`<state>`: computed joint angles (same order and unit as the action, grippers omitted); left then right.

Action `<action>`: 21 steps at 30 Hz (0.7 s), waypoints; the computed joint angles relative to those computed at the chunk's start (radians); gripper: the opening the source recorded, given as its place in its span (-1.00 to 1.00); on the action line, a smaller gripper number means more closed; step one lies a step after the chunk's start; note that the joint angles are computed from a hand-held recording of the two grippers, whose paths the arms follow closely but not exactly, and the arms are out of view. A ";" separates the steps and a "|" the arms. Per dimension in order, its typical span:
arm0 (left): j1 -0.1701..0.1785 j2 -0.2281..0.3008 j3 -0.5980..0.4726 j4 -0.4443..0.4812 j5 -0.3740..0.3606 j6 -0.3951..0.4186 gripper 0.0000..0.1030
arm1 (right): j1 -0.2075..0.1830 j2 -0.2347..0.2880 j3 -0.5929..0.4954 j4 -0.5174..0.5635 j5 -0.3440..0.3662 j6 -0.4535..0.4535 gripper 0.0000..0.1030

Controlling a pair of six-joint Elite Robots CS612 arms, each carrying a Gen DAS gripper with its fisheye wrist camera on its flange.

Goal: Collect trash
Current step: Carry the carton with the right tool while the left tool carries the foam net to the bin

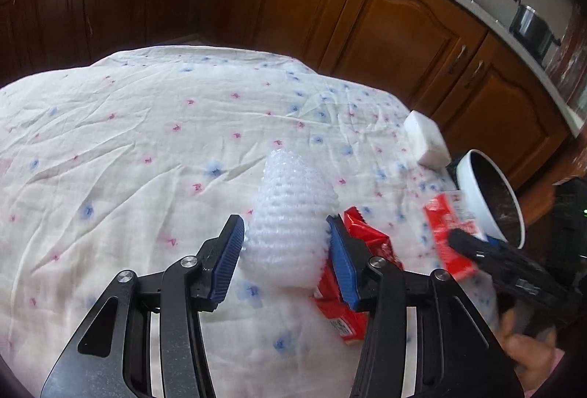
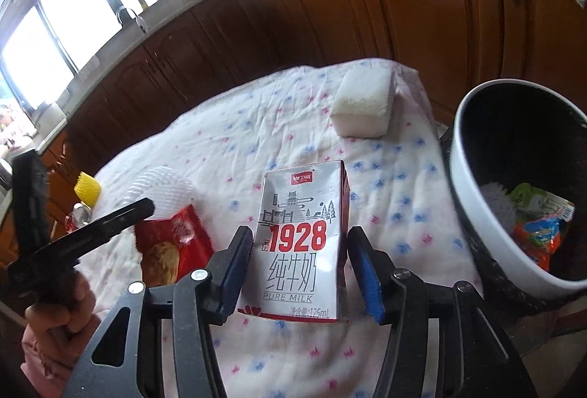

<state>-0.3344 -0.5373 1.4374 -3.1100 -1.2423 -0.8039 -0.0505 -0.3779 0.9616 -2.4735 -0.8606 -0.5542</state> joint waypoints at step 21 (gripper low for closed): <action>-0.031 -0.034 0.034 -0.054 0.124 0.021 -0.60 | -0.056 -0.014 0.029 -0.064 0.093 0.066 0.04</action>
